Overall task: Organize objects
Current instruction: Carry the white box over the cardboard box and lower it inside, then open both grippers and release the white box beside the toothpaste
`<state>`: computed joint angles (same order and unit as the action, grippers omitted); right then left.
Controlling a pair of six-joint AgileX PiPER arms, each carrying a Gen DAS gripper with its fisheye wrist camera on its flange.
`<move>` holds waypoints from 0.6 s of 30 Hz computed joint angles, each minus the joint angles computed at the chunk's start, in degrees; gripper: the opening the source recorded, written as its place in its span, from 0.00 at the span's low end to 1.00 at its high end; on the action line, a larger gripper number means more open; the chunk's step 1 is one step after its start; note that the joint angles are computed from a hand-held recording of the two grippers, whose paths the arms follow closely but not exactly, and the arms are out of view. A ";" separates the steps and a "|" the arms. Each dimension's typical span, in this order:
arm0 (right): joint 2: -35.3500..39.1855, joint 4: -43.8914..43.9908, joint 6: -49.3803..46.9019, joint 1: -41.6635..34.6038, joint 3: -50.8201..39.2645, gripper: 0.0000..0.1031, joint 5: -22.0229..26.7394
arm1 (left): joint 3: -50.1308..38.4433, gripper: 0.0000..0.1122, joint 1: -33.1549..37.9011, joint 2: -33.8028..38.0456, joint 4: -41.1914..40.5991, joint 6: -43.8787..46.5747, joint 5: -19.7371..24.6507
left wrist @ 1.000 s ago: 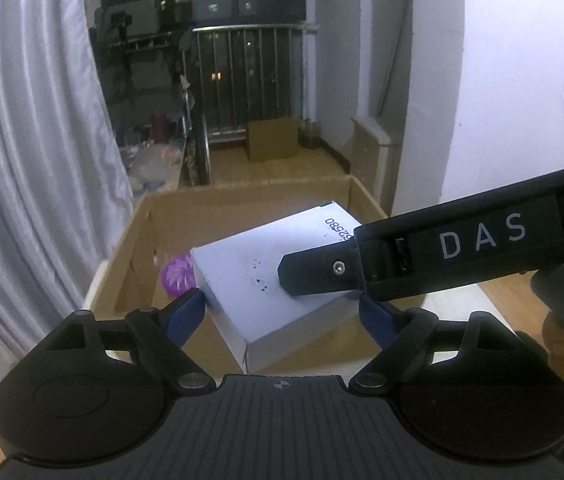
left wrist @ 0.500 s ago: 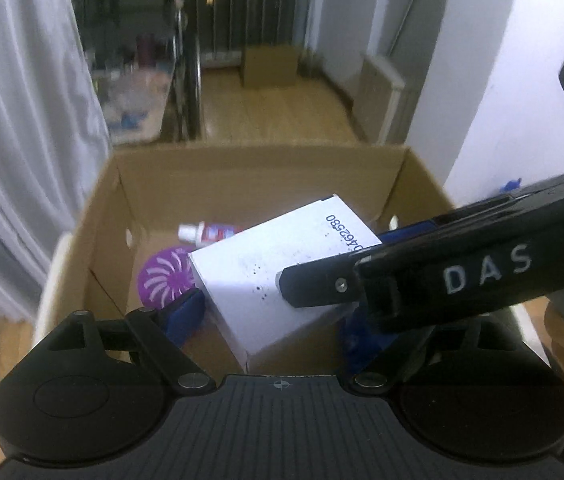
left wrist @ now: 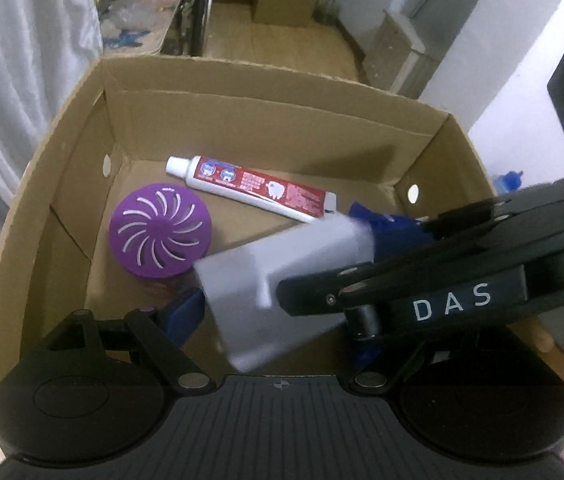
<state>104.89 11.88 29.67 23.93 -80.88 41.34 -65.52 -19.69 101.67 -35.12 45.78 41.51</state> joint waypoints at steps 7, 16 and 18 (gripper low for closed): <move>-2.79 -3.39 3.30 0.67 2.17 0.68 -1.95 | 0.57 0.84 1.86 -2.04 -5.26 3.21 1.22; -8.02 -9.65 7.35 2.97 5.09 0.61 -4.76 | 8.63 0.83 7.64 -11.88 -15.66 17.29 1.11; -9.98 -9.20 6.71 3.61 6.47 0.60 -5.67 | 11.41 0.83 11.36 -15.14 -18.81 20.95 3.03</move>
<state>94.91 2.69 36.39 27.54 -74.42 35.67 -54.11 -8.33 86.53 -53.92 66.73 44.54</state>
